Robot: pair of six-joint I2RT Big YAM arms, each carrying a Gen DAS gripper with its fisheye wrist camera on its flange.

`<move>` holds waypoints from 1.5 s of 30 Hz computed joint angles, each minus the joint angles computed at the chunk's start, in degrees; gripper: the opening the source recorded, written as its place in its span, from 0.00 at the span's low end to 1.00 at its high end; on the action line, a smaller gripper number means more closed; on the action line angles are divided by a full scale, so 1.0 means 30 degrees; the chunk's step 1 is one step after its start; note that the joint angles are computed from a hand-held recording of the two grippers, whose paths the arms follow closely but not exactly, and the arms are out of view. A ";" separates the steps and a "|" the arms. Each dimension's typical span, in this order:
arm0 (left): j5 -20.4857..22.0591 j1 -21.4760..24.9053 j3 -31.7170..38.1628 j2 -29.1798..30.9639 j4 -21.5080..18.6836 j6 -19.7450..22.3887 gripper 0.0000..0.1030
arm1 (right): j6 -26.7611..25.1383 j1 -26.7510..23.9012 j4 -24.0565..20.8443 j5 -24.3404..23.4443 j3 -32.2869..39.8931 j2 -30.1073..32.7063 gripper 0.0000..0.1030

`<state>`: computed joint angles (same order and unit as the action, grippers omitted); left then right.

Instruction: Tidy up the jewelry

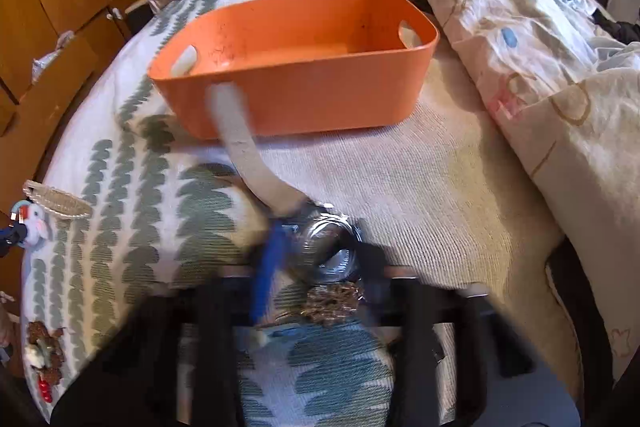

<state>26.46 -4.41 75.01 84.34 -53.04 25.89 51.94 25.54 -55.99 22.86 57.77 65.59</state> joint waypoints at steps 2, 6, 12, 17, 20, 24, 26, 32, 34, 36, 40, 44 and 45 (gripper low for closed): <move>0.0284 0.0061 -0.0025 -0.0154 0.0067 0.0022 0.25 | -0.0099 0.0060 0.0071 -0.0050 0.0104 -0.0142 0.08; 0.0646 0.0157 -0.0130 -0.0456 0.0232 -0.0045 0.22 | -0.0032 0.0092 0.0120 -0.0205 0.0094 -0.0111 0.08; 0.0180 -0.0026 -0.0329 -0.0584 0.0464 -0.0074 0.22 | -0.0388 -0.0142 0.0749 -0.0748 -0.0235 -0.0268 0.14; -0.0360 -0.0082 -0.0147 -0.0175 0.0166 -0.0377 0.22 | -0.0641 -0.0114 0.0069 -0.0581 0.0043 0.0311 0.36; -0.0440 -0.0036 -0.0277 -0.0273 0.0416 -0.0316 0.24 | -0.0809 -0.0176 -0.0357 -0.0761 0.0137 0.0672 0.49; -0.0381 0.0031 -0.0169 -0.0211 0.0259 -0.0286 0.27 | -0.1067 0.0006 -0.1098 -0.0244 0.0449 0.1289 0.53; -0.0381 0.0048 -0.0150 -0.0180 0.0191 -0.0302 0.27 | -0.0992 -0.0050 -0.1184 -0.0109 0.0436 0.1401 0.60; -0.0261 0.0029 -0.0518 -0.0702 0.0484 -0.0155 0.27 | -0.0293 -0.0359 -0.0608 -0.0246 -0.0113 0.1328 0.68; -0.0305 -0.0011 -0.0591 -0.0775 0.0524 -0.0055 0.26 | 0.0011 -0.0436 -0.0568 -0.0341 -0.0151 0.1214 0.59; -0.0318 -0.0024 -0.0583 -0.0721 0.0445 -0.0012 0.12 | 0.0155 -0.0595 -0.0184 -0.0488 -0.0300 0.0929 0.47; -0.0080 0.0121 -0.0215 -0.0409 -0.0065 -0.0126 0.10 | 0.0527 -0.0641 -0.0062 -0.0625 -0.0406 0.0711 0.45; 0.0011 0.0289 -0.0034 -0.0256 -0.0146 -0.0350 0.10 | 0.0979 -0.0746 -0.0020 -0.0476 -0.0585 0.0064 0.45; 0.0090 0.0337 0.0041 -0.0217 -0.0216 -0.0381 0.10 | 0.1067 -0.0737 0.0071 -0.0420 -0.0638 -0.0121 0.45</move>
